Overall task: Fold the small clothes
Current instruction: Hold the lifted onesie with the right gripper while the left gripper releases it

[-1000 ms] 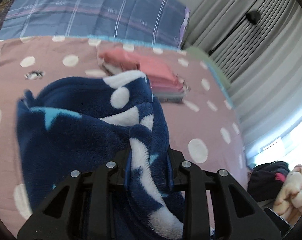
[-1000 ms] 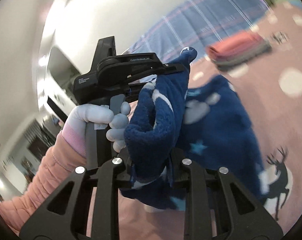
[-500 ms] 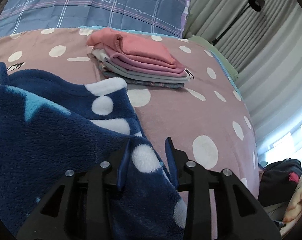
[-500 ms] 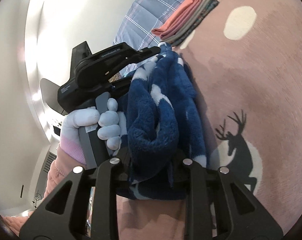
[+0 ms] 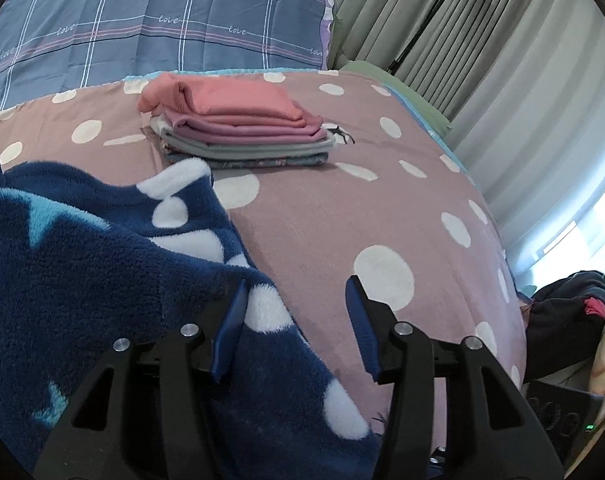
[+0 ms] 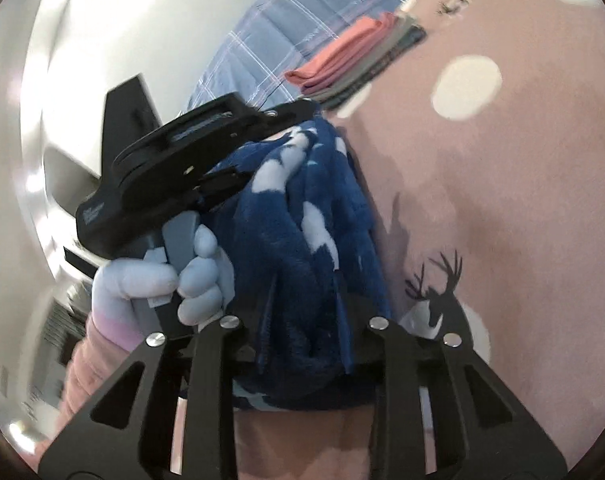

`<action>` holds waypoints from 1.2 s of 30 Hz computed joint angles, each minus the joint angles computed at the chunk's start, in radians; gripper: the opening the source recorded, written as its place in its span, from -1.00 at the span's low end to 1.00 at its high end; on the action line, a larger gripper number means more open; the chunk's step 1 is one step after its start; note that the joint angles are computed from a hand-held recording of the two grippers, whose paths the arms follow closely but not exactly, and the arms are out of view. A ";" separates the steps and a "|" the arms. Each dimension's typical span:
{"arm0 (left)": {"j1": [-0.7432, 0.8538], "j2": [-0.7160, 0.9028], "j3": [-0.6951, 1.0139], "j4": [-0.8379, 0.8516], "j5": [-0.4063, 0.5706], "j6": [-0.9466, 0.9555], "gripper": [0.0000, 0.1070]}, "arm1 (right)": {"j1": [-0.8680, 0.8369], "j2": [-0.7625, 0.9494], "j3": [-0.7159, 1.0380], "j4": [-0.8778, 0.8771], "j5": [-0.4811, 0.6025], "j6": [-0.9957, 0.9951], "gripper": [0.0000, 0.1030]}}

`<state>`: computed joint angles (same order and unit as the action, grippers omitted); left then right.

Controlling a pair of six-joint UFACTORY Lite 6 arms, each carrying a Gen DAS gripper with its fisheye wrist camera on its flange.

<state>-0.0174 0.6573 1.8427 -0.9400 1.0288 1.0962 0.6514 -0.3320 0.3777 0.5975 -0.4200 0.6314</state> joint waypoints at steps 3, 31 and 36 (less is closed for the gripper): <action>0.060 -0.060 0.015 -0.066 0.117 0.041 -0.06 | 0.030 -0.028 -0.025 0.169 0.006 -0.168 -0.58; 0.096 -0.286 -0.453 0.011 -0.302 0.608 -0.97 | 0.154 0.168 0.137 0.557 -0.104 -0.705 -0.56; 0.300 -0.508 -0.644 -0.164 -0.136 0.848 -0.51 | 0.152 0.186 0.168 0.627 -0.081 -0.833 -0.57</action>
<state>0.2822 0.1497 1.1983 -1.1042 0.8927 1.9442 0.8036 -0.1460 0.5456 1.2249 -0.5010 -0.2019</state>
